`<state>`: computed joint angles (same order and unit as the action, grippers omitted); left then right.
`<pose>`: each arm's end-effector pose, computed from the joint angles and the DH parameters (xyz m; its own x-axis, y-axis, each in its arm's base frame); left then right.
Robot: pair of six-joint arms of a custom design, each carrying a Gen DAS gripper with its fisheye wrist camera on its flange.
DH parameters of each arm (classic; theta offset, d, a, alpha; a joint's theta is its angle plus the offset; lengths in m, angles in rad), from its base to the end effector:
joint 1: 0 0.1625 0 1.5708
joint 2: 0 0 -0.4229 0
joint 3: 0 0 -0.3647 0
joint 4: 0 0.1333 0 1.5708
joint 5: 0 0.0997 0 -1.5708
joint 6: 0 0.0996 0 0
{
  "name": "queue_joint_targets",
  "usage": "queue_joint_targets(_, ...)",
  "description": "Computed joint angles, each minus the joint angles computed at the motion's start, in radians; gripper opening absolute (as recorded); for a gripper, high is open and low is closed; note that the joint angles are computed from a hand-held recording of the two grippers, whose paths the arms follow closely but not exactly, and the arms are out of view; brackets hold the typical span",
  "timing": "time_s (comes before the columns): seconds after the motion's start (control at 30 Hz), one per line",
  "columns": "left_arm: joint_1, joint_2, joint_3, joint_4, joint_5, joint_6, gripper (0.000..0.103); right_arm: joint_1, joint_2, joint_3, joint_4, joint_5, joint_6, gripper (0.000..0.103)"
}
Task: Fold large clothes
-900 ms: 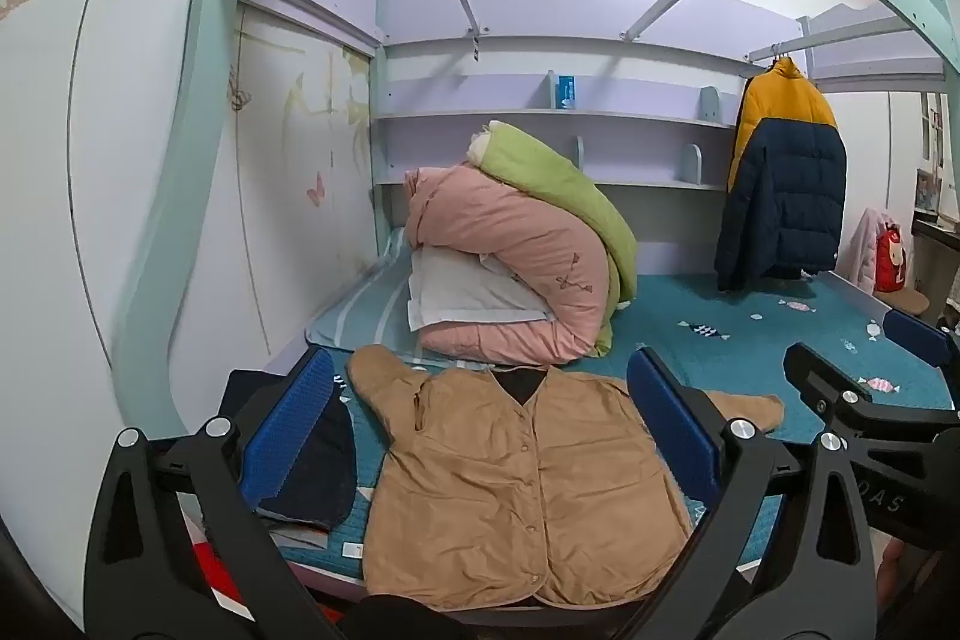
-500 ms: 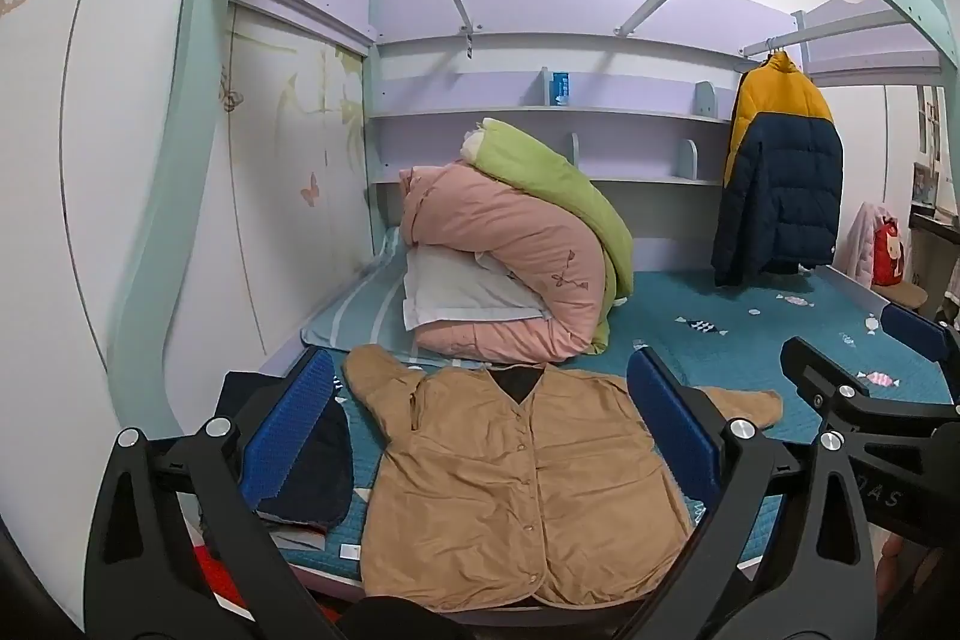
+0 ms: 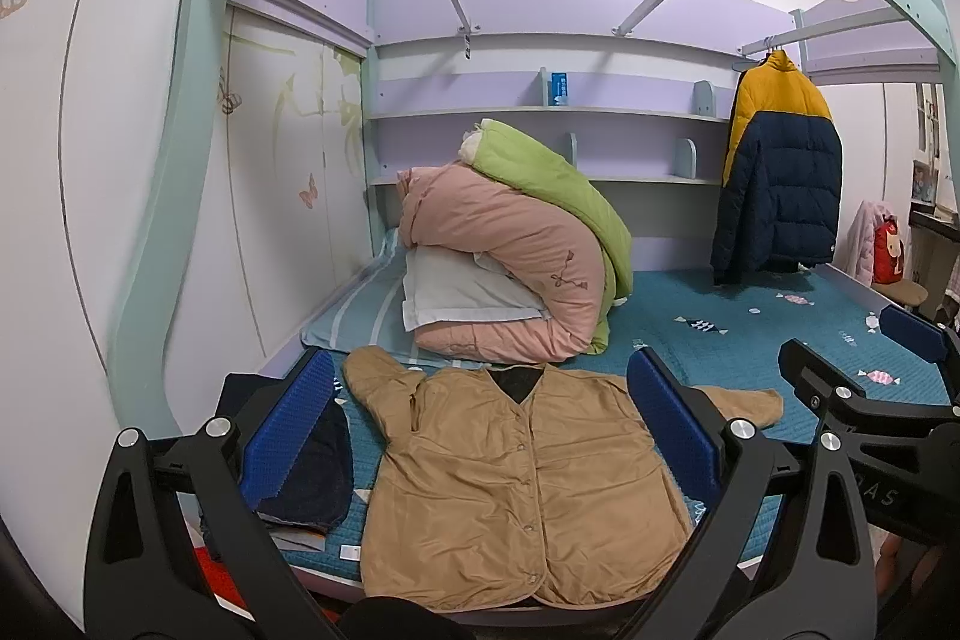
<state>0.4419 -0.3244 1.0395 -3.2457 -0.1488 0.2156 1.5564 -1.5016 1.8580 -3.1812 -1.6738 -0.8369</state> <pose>-0.5747 -0.5283 0.1314 -0.6663 -0.1550 -0.7294 0.6768 0.2851 -0.6787 0.1159 -0.4979 0.5210 -0.6685 -0.1563 0.7271 -0.7345 0.2918 -0.6127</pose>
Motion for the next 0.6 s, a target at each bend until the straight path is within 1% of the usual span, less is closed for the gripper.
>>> queue_joint_targets(0.1,-0.001,0.007,-0.017,0.023,-0.002,-0.009,0.098,0.002,0.000,-0.002,0.003,-0.002,0.001,0.096)
queue_joint_targets(0.47,-0.002,0.013,-0.025,-0.002,-0.001,0.016,0.098,0.004,-0.005,0.004,-0.002,-0.001,0.003,0.096)
queue_joint_targets(0.6,-0.002,0.009,-0.018,0.003,-0.001,0.010,0.098,0.003,-0.006,0.004,-0.001,0.000,0.003,0.096)
